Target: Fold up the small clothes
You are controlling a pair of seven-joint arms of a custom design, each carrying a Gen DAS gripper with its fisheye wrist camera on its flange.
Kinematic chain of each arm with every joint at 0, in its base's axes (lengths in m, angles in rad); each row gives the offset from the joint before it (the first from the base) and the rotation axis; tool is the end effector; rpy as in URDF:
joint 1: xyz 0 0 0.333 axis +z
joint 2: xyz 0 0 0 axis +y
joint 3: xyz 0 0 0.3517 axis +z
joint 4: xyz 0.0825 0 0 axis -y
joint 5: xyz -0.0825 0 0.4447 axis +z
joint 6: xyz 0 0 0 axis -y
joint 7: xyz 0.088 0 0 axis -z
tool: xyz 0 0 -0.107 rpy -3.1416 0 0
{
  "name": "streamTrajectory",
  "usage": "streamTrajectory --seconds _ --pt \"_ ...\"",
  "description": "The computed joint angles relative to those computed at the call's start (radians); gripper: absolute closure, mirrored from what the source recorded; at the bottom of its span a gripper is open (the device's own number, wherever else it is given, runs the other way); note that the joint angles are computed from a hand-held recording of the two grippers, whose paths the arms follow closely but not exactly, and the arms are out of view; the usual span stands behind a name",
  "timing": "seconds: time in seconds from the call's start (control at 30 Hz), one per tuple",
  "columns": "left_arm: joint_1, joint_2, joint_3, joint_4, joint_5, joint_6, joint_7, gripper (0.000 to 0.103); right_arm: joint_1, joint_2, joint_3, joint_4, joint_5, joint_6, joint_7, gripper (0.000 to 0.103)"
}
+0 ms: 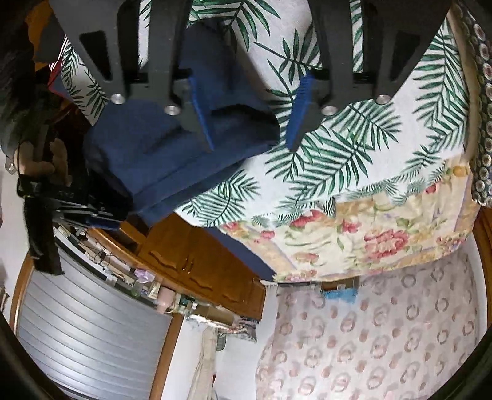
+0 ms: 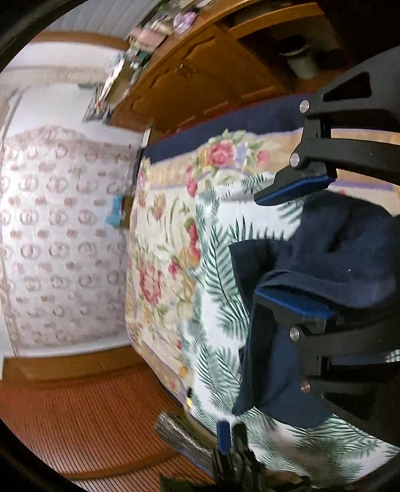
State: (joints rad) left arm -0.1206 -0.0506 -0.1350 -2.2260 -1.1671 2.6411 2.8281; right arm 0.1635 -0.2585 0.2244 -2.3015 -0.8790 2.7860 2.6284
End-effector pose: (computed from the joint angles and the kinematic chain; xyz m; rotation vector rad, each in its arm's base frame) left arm 0.5817 -0.1280 0.4344 -1.2903 2.3914 -1.2109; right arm 0.4976 0.2486 0.5257 -1.7476 1.6281 -0.8673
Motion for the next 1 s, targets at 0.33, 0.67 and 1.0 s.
streamTrajectory --seconds 0.33,0.67,1.0 --pt "0.004 0.059 -0.014 0.005 0.13 0.018 -0.07 0.029 0.034 -0.081 0.046 -0.095 -0.051 -0.067 0.22 0.024" --pt "0.039 0.151 -0.052 0.079 0.261 -0.073 -0.189 0.029 0.081 -0.021 -0.018 -0.127 0.215 0.025 0.087 0.023" --pt "0.068 0.195 -0.076 0.136 0.195 -0.144 -0.148 0.053 0.202 0.012 -0.168 -0.148 0.681 0.157 -0.374 0.037"
